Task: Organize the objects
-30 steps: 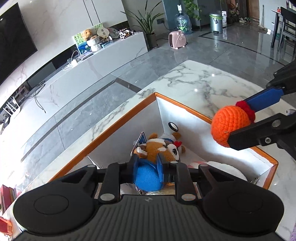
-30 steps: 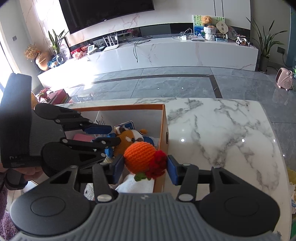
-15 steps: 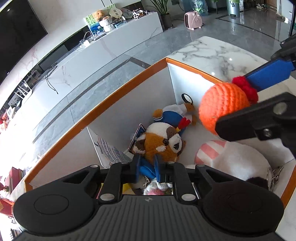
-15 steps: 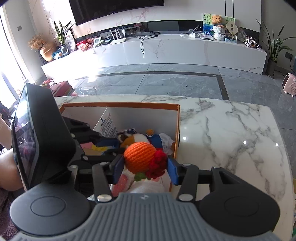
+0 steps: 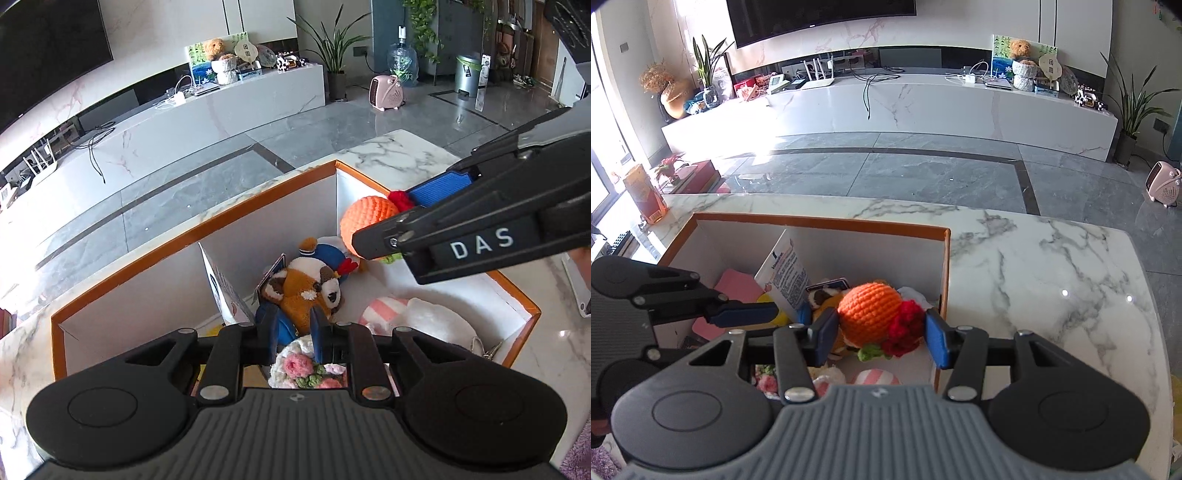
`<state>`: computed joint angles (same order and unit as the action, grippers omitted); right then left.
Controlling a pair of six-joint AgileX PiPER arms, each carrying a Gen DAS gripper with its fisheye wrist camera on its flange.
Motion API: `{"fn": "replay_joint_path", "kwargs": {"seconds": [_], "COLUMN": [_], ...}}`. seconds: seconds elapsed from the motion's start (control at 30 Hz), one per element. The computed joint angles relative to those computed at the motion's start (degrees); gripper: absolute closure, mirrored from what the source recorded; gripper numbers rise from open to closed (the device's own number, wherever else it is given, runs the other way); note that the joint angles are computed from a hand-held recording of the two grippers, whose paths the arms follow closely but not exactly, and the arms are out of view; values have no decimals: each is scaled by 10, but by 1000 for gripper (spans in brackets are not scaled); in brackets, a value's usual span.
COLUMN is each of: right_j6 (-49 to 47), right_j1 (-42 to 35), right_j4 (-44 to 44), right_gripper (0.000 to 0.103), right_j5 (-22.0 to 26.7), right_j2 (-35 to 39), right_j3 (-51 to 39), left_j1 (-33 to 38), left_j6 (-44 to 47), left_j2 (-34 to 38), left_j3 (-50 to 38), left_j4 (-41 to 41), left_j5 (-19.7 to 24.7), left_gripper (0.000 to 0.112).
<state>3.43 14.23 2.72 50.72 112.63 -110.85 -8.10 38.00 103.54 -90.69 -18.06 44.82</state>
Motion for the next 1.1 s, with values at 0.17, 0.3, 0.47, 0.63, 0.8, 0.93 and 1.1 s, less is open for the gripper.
{"fn": "replay_joint_path", "kwargs": {"seconds": [0.17,0.3,0.47,0.63,0.8,0.93,1.1], "right_j6": [13,7,12,17,23,66,162], "right_j1": [5,3,5,15,35,51,100], "right_j4": [-21,-16,-19,-28,-52,-65,-91], "right_gripper": [49,48,45,44,44,40,38], "right_j5": [-1,-15,-14,-23,-34,-49,-105], "right_j2": [3,-9,-20,-58,-117,-181,-282], "right_j3": [-5,13,19,60,123,184,301], "left_j1": [5,8,8,10,-1,19,40], "left_j6": [-6,-3,-3,-7,-41,-31,-39], "left_j2": [-15,-35,-65,-101,-143,-198,-275], "left_j3": [9,29,56,82,107,143,209], "left_j4": [-8,-13,-11,-17,14,-23,-48], "left_j5": [13,3,-8,-10,-20,-35,-62], "left_gripper": [91,91,91,87,82,67,58]}}
